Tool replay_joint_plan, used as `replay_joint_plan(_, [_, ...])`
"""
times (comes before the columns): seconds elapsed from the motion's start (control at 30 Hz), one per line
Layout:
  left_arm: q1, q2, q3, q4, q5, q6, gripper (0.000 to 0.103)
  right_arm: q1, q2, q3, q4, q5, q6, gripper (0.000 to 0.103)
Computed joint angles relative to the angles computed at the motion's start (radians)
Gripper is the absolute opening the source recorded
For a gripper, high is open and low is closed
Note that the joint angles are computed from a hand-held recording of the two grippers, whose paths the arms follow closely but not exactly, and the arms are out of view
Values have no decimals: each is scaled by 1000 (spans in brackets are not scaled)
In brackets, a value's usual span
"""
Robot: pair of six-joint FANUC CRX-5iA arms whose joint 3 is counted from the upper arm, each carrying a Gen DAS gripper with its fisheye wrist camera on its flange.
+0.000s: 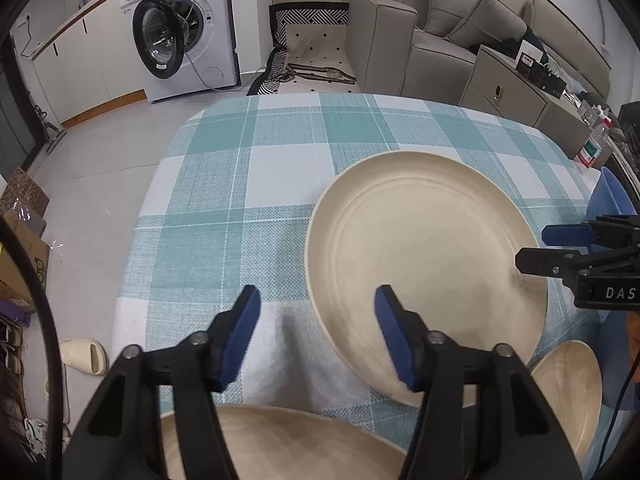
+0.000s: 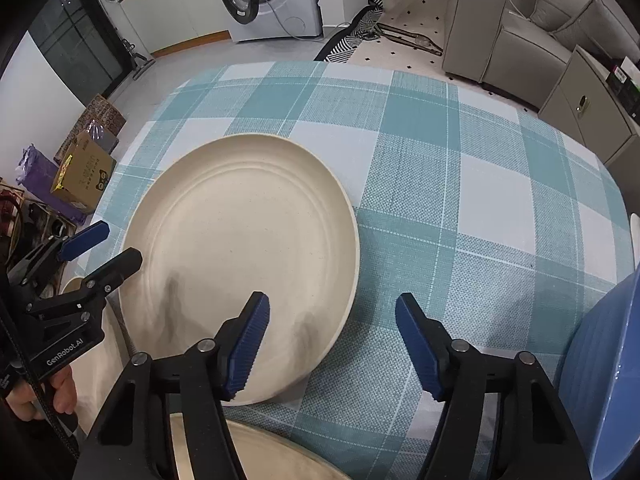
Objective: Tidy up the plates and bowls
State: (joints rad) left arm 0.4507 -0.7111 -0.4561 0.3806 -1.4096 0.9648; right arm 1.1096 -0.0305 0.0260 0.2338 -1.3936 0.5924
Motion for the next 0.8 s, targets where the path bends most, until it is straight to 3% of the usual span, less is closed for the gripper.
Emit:
replay_joint_plan(0.07, [7,4,-4,12,-7,-5,52,-12,15,14,-19,-9,20,53])
replay_joint_plan(0.2, [-3,13,-3,4,-4,1,47,-18,28,23,-22,-12,35,47])
replay_joint_plan(0.53, [-21,26,-13,-9,-4,-2,14,-22,41,35,-27,-19,59,21])
replay_joint_plan(0.8, [-29,6,-11,-17,11,5,13,6,18,7,33,-13,42,12])
